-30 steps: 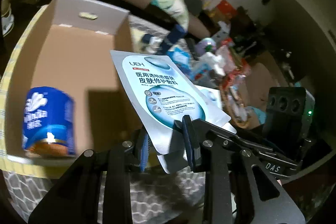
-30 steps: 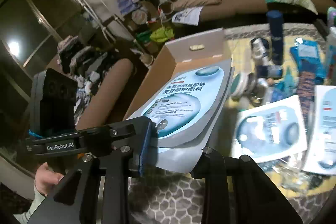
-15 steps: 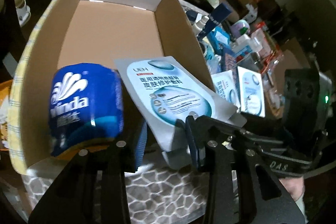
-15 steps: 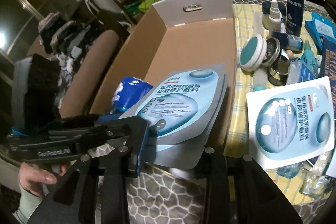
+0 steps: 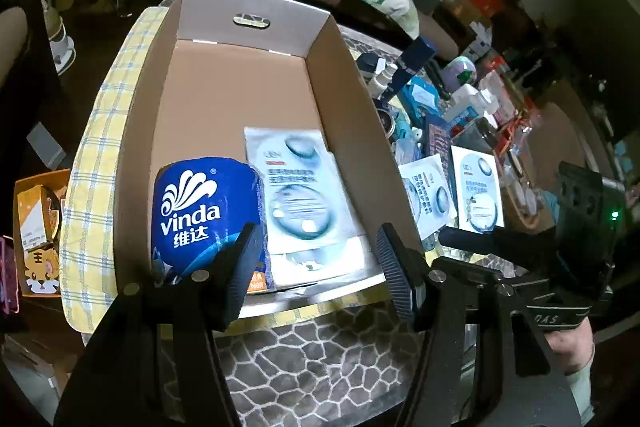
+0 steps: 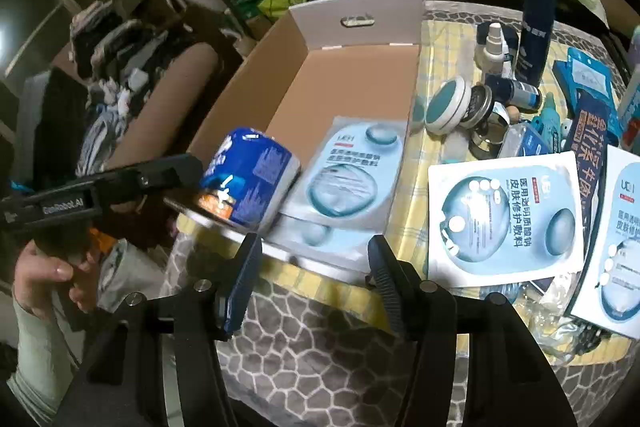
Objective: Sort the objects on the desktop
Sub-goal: 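Withdraw the left gripper from the box back over the table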
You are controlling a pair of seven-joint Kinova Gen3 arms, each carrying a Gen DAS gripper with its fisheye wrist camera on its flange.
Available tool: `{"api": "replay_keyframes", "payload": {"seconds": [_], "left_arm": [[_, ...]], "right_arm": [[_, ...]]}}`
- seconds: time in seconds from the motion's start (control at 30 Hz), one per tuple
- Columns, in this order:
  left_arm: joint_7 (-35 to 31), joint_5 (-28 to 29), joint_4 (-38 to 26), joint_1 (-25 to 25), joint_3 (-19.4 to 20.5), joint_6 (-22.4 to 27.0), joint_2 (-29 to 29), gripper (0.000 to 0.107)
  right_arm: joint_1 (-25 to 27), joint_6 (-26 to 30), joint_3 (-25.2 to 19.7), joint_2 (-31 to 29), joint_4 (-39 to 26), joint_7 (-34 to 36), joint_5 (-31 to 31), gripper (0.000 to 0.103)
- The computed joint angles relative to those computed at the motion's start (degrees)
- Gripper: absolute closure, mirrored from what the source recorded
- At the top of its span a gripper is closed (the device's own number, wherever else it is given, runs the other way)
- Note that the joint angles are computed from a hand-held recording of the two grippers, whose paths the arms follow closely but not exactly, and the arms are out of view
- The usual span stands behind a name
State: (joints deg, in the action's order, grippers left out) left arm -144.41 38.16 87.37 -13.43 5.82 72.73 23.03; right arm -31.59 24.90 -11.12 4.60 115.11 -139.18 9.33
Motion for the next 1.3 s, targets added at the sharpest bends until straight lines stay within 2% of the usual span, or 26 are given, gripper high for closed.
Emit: {"api": "replay_keyframes", "payload": {"seconds": [0.23, 0.3, 0.5, 0.6, 0.73, 0.9, 0.97, 1.07, 1.13, 1.23, 1.3], "left_arm": [[2.12, -1.85, -3.17, 1.92, 0.46, -0.18, 2.04, 0.048], [3.23, -3.29, -5.36, 3.22, 0.78, -0.56, 2.75, 0.034], [10.87, -12.95, -19.01, 12.39, 1.49, 0.21, 8.70, 0.018], [15.50, -19.39, -26.98, 17.95, 2.10, 1.54, 14.41, 0.018], [18.91, -23.00, -37.03, 21.91, 2.61, 5.80, 22.58, 0.018], [23.45, -27.92, -48.09, 26.78, 1.22, 9.62, 31.12, 0.018], [26.39, -31.01, -51.10, 29.21, -0.76, 9.73, 33.43, 0.018], [30.01, -35.42, -53.67, 32.02, -3.07, 8.48, 35.63, 0.018], [31.02, -37.28, -53.84, 32.97, -3.39, 7.60, 36.18, 0.018], [31.33, -39.56, -50.19, 34.22, -3.65, 3.98, 35.10, 0.018], [31.64, -40.99, -48.01, 34.94, -3.82, 2.73, 34.48, 0.018]], "right_arm": [[0.56, -1.55, 0.29, 0.01, 0.18, 0.84, -1.02, 0.045], [0.79, -1.32, 0.44, -0.28, 0.19, 1.08, -0.83, 0.043], [2.32, -0.29, 0.95, -2.58, 0.57, 0.60, 2.00, 0.032], [3.47, -0.07, 0.75, -3.64, 1.08, 0.71, 3.32, 0.029], [5.75, -1.69, 0.89, -5.02, 3.18, 2.81, 2.30, 0.028], [8.88, -5.60, 1.52, -6.38, 7.14, 6.77, -0.86, 0.028], [10.01, -6.77, 1.75, -6.48, 8.26, 7.57, -1.51, 0.027], [11.49, -8.89, 2.24, -6.46, 9.99, 8.96, -3.06, 0.027], [12.27, -9.29, 2.09, -6.11, 10.33, 7.95, -1.76, 0.027], [12.97, -9.45, 1.74, -5.48, 10.89, 4.53, 1.92, 0.025], [13.10, -10.49, 2.21, -5.12, 11.69, 5.42, 0.77, 0.024]]}}
